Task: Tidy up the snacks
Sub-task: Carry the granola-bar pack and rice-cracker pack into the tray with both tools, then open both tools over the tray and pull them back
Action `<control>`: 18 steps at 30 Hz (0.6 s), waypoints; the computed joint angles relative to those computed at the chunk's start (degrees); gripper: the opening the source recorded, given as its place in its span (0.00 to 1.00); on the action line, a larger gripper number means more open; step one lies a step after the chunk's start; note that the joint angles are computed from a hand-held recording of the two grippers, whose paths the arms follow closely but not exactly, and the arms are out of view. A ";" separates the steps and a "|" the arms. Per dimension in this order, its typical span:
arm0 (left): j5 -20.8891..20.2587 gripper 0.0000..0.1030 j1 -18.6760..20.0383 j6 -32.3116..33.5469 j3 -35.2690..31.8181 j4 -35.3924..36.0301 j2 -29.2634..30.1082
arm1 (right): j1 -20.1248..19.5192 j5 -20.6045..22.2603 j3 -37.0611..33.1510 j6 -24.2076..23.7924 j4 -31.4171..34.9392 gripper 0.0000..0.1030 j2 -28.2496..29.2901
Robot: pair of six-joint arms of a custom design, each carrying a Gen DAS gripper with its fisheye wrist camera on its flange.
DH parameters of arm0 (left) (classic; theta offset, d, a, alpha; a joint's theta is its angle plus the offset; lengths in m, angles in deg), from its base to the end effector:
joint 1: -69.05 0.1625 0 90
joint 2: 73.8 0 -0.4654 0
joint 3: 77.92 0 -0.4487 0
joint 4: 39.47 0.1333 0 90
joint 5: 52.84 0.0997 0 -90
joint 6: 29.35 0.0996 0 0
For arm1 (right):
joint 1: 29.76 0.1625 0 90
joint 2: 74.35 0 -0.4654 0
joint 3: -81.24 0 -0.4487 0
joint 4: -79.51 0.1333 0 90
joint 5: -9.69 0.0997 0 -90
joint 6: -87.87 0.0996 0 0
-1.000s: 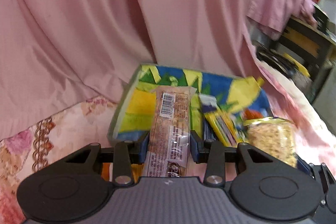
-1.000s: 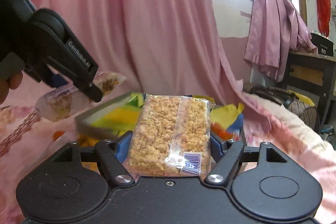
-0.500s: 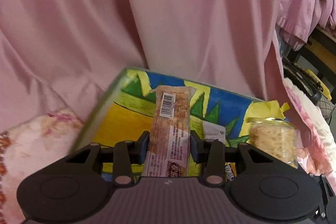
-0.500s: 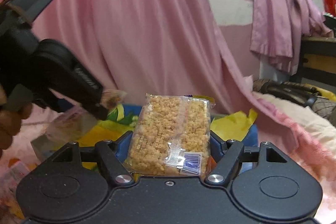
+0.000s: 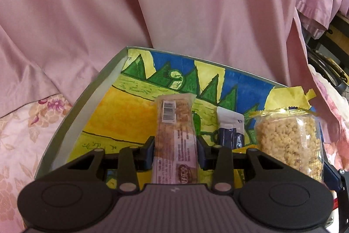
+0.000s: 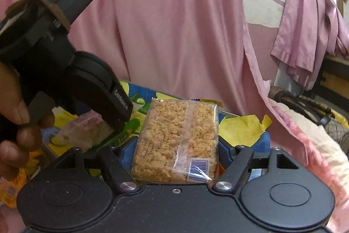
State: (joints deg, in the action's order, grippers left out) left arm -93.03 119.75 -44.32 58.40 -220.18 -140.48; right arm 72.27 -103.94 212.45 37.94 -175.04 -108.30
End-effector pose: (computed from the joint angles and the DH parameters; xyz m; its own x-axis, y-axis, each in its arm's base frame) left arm -0.1271 -0.4859 0.1451 -0.8031 0.0030 -0.5958 0.3970 0.7483 -0.5314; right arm 0.1855 -0.4226 0.0341 -0.5648 -0.1791 0.8055 -0.7965 0.3737 -0.4754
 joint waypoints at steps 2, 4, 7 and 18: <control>-0.02 0.41 0.12 0.02 -0.13 0.07 0.17 | 0.15 -0.57 -0.32 -0.98 -0.76 0.73 0.58; 0.17 0.41 0.17 -0.13 -0.06 0.23 0.04 | 0.20 -0.89 -0.49 -1.90 -1.14 0.73 0.94; 0.35 0.41 0.25 -0.37 0.07 0.21 -0.03 | 0.35 -1.45 -0.91 -3.40 -1.88 0.72 1.52; 1.81 0.72 -1.15 -3.94 0.97 4.42 -2.63 | 0.82 -2.08 -0.51 -3.14 -3.25 0.85 1.11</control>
